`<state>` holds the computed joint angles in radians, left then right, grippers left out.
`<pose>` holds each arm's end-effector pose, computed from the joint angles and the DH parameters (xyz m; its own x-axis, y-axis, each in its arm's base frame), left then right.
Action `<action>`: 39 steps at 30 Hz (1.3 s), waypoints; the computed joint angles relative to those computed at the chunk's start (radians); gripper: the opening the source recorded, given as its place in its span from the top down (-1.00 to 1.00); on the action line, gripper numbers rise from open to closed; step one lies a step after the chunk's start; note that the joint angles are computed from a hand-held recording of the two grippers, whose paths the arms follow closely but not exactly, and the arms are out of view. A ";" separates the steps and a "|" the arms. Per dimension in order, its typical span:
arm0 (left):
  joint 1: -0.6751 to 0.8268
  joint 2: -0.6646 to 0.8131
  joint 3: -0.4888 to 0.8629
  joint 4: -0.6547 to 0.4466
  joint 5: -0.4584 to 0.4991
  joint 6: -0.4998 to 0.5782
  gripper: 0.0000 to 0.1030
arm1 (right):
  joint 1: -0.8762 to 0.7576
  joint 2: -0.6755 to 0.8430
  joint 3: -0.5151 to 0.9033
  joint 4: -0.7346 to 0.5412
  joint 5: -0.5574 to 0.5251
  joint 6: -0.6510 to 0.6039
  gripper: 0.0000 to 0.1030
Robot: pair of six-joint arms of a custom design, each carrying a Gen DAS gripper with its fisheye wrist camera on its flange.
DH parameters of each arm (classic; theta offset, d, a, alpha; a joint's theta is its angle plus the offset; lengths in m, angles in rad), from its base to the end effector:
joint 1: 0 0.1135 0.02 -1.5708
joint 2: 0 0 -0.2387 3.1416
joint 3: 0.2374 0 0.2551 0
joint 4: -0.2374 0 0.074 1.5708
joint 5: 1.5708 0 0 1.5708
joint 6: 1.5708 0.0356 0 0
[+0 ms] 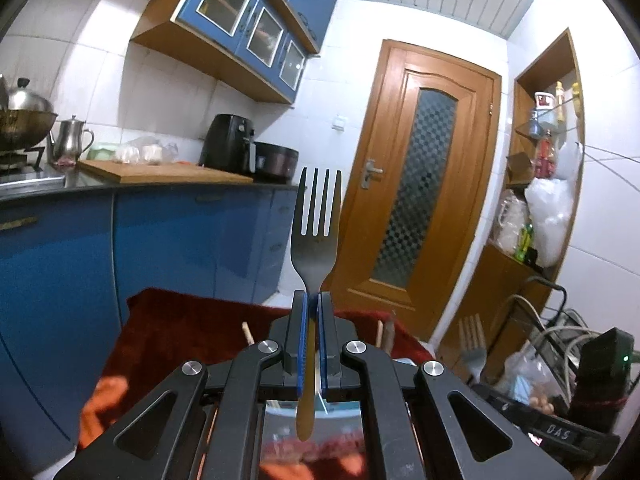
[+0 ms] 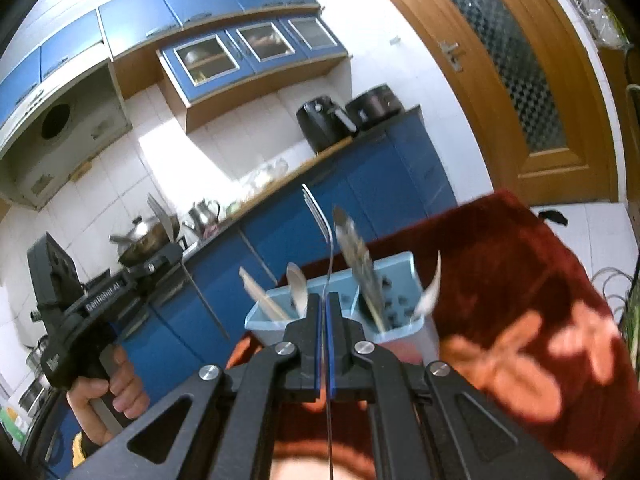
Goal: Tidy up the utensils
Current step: 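Lift the fork over the box with the left tool while the right tool carries its fork there, then open the right tool to drop its fork in the box while the left tool lowers and releases its fork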
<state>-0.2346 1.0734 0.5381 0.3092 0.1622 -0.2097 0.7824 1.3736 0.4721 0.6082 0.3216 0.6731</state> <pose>0.2480 -0.0652 0.2239 -0.2929 -0.1412 -0.9457 0.3287 0.9139 -0.2383 0.2046 0.1875 0.1592 -0.4435 0.3931 -0.8055 -0.2273 0.8200 0.5253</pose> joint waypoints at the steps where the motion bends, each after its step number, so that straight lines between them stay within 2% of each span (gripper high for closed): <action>1: 0.001 0.038 0.018 0.028 -0.007 0.001 0.91 | -0.023 0.019 0.022 0.012 -0.006 -0.020 0.94; 6: -0.020 0.157 0.066 0.111 -0.050 0.016 0.91 | -0.080 0.121 0.121 0.075 0.018 -0.119 0.94; 10: -0.027 0.255 0.080 0.198 -0.065 0.021 0.91 | -0.109 0.262 0.230 0.153 0.066 -0.223 0.94; 17: -0.028 0.390 0.103 0.274 -0.064 0.016 0.91 | -0.154 0.450 0.357 0.203 0.040 -0.255 0.94; 24: -0.020 0.459 0.089 0.307 -0.043 0.014 0.91 | -0.135 0.492 0.336 0.230 0.061 -0.271 0.93; 39: -0.023 0.468 0.067 0.325 -0.026 0.014 0.91 | -0.127 0.440 0.315 0.189 0.060 -0.247 0.95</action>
<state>-0.2580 1.5418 0.6054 0.6343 0.1366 -0.1957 0.6556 1.8132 0.7868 0.7969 0.3817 0.4261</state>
